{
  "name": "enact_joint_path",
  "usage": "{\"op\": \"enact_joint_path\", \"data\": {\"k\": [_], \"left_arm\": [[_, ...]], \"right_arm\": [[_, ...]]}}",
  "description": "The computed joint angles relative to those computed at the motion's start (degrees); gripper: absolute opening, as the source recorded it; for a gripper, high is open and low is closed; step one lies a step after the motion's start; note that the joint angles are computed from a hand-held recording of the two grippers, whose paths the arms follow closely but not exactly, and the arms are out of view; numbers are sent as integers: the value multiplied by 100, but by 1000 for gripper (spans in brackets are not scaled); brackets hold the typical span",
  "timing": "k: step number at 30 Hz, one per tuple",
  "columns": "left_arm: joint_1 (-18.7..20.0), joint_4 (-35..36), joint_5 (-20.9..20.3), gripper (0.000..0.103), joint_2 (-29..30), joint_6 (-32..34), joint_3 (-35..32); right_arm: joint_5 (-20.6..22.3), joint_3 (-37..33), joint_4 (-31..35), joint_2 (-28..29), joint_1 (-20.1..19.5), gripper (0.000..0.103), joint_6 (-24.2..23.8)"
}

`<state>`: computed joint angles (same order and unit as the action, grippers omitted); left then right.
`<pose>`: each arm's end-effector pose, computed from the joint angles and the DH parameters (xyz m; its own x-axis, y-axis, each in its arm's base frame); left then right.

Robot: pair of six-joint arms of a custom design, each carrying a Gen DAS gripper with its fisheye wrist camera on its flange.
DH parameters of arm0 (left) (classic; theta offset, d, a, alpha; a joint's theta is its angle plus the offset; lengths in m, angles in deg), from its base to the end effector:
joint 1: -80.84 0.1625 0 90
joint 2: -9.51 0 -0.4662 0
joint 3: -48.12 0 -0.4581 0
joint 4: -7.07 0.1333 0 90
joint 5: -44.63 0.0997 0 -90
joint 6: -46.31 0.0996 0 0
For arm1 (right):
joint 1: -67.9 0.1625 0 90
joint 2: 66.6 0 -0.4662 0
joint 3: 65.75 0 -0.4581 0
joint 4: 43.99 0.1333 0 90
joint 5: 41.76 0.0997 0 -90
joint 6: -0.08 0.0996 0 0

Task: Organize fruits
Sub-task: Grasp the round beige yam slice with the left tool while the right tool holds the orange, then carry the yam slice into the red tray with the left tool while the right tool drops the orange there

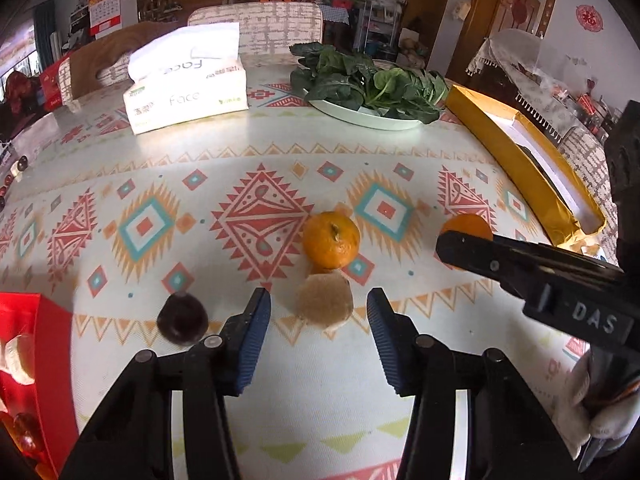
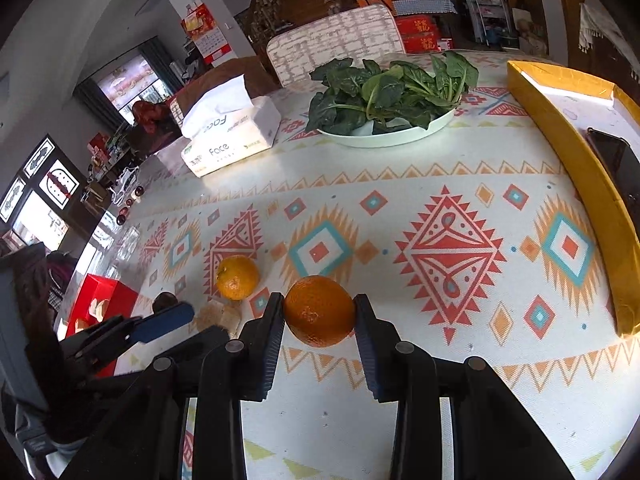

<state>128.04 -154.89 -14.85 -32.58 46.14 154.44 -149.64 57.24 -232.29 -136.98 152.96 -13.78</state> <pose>-0.3104 -0.6059 -0.0092 -0.6805 0.5330 -0.5028 0.6713 0.7286 -0.1360 0.0531 -0.5789 0.2428 -0.9166 0.1254 0.3796 -0.1642 0.7477 -0.6434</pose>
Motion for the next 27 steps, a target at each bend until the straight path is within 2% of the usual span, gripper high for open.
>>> {"op": "enact_joint_path", "data": {"k": [2,4,5,14,20,22,27], "left_arm": [[1,-108,46,47,52,90,0],[-25,-140,119,38,74,162,14],[-30,-143,116,29,76,189,13],[-100,-525,-64,29,-266,-56,346],[-226,-942,-170,29,-919,-333,992],[-288,-1123,-41,29,-1184,-366,1261],[-405,-1547,693,29,-2078,-552,2024]], "right_arm": [[-12,-10,24,9,-2,38,9],[-16,-16,39,11,-10,38,29],[-25,-8,27,5,-10,38,34],[-13,33,-107,-1,19,38,-26],[326,124,-166,-83,30,38,-98],[396,158,-216,-84,63,38,-160],[346,178,-247,29,200,38,-288]]}}
